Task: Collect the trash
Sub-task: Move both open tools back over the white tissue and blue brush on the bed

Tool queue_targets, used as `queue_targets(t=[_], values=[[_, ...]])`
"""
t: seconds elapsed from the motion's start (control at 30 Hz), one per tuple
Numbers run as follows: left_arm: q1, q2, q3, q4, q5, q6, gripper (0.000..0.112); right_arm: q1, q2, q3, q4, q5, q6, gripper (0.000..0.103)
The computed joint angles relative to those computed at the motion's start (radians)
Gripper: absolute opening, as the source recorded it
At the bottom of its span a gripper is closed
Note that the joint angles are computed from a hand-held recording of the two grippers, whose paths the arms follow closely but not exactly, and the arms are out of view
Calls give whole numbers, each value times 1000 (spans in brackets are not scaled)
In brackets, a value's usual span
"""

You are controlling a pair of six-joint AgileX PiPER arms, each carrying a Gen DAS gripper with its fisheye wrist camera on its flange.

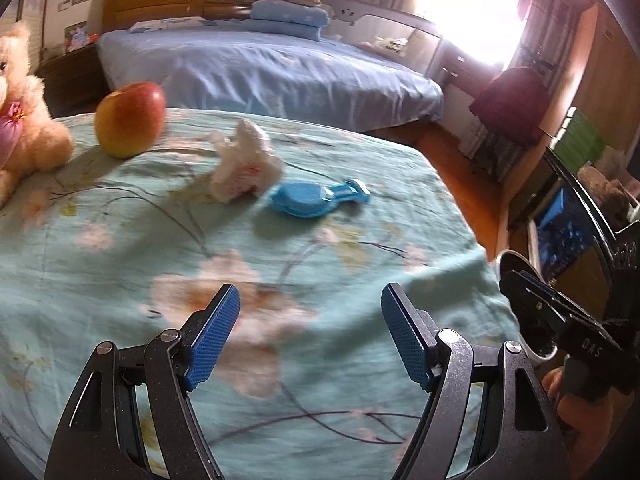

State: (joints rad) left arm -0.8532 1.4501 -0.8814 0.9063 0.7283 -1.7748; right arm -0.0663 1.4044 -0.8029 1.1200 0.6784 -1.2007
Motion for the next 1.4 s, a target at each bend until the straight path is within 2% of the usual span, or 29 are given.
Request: queue_targets(t=[0.17,0.37,0.7,1.07,1.27,1.3,1.37,1.4], values=[[51,-20,23,0,-4,20,75,80,62,-57,-38,-17,19,84],[144,-21,34,-19,-44,80,75,149,144,-143,-78,-20,53,84],[336,25,-6,-93,-140,274,75,241,298,-317,-156,3,66,84],[493,143,-99,-283,-254,564,75,322,559,-687,-415,171,108,84],[525,203,-154,-357,-289,700,75,347,665,-873,-471,261,95,84],[527,211,-160,-362,-292,714,74,350,679,-894,-479,269,99,84],[532,220,-165,-376,-302,741,60,363,702,-930,-496,273,107,84],[537,227,-173,-401,-303,772,50,367,710,-941,-497,276,105,84]])
